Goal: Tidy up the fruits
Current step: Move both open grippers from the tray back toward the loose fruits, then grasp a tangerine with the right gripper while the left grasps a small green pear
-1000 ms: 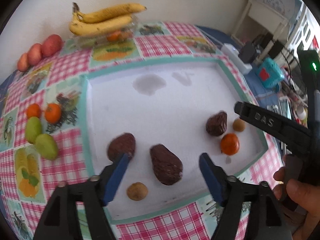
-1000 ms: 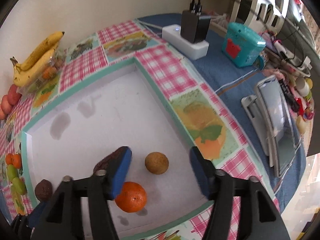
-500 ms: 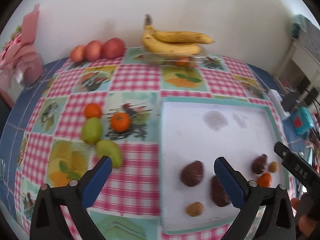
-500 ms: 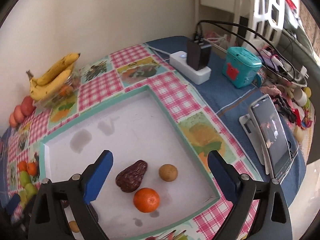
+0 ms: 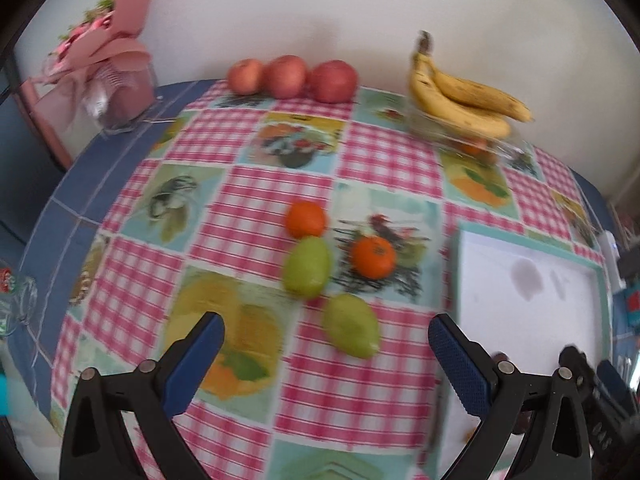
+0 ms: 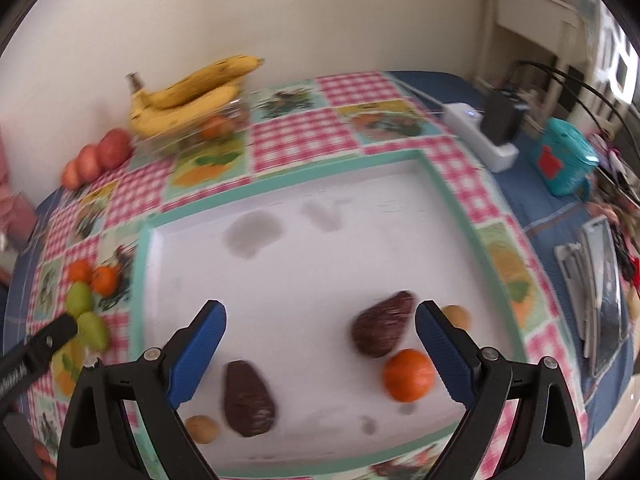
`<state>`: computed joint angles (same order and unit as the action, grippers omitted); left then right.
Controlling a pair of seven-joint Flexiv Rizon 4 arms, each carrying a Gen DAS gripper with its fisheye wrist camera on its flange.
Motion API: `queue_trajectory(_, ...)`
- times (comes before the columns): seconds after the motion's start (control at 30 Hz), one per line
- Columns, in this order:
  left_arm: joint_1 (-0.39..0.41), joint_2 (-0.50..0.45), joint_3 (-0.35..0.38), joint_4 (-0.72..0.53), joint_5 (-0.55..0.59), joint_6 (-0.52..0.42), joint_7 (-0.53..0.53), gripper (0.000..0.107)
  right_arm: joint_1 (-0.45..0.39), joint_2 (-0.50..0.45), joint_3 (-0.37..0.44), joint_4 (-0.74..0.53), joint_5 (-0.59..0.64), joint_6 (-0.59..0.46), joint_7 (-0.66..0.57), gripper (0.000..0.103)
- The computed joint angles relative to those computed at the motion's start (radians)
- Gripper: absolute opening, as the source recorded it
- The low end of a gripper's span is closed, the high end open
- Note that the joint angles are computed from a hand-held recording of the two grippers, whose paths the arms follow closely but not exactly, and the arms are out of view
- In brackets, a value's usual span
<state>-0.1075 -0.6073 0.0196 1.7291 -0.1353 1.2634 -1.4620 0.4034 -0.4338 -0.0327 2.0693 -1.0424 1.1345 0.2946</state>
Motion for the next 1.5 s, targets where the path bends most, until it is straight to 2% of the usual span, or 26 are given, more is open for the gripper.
queue_trajectory(0.2, 0.009, 0.005, 0.034, -0.001, 0.007, 0.038, -0.034, 0.103, 0.032, -0.047, 0.008, -0.065, 0.025, -0.001, -0.062, 0.096)
queue_trajectory(0.43, 0.02, 0.004, 0.043, -0.021, 0.002, 0.001, -0.079, 0.103, 0.069, -0.066, -0.005, -0.107, 0.033, -0.014, -0.118, 0.096)
queue_trajectory(0.53, 0.008, 0.002, 0.065, -0.035, 0.016, -0.023, -0.122, 0.103, 0.078, -0.07, -0.029, -0.114, -0.018, 0.024, -0.095, 0.096)
queue_trajectory(0.63, 0.045, 0.004, 0.023, -0.025, -0.007, -0.006, -0.102, 0.103, 0.08, -0.075, -0.041, -0.128, -0.07, 0.052, -0.083, 0.096)
queue_trajectory(0.8, 0.077, -0.014, 0.007, -0.048, -0.032, -0.008, -0.082, 0.103, 0.071, -0.106, -0.034, -0.169, -0.041, 0.1, -0.121, 0.096)
queue_trajectory(0.9, 0.171, -0.021, -0.093, -0.026, -0.127, 0.012, 0.0, 0.103, 0.083, -0.112, -0.053, -0.189, -0.034, 0.123, -0.12, 0.096)
queue_trajectory(1.13, 0.157, -0.061, -0.036, -0.074, -0.149, 0.028, -0.018, 0.103, 0.096, -0.135, -0.058, -0.264, 0.056, 0.11, -0.193, 0.096)
queue_trajectory(1.37, 0.17, -0.096, -0.038, -0.117, -0.163, 0.067, -0.017, 0.103, 0.117, -0.188, -0.071, -0.361, 0.148, 0.107, -0.277, 0.096)
queue_trajectory(1.5, 0.207, -0.112, -0.084, -0.143, -0.202, 0.038, 0.002, 0.103, 0.134, -0.223, -0.08, -0.414, 0.192, 0.096, -0.327, 0.096)
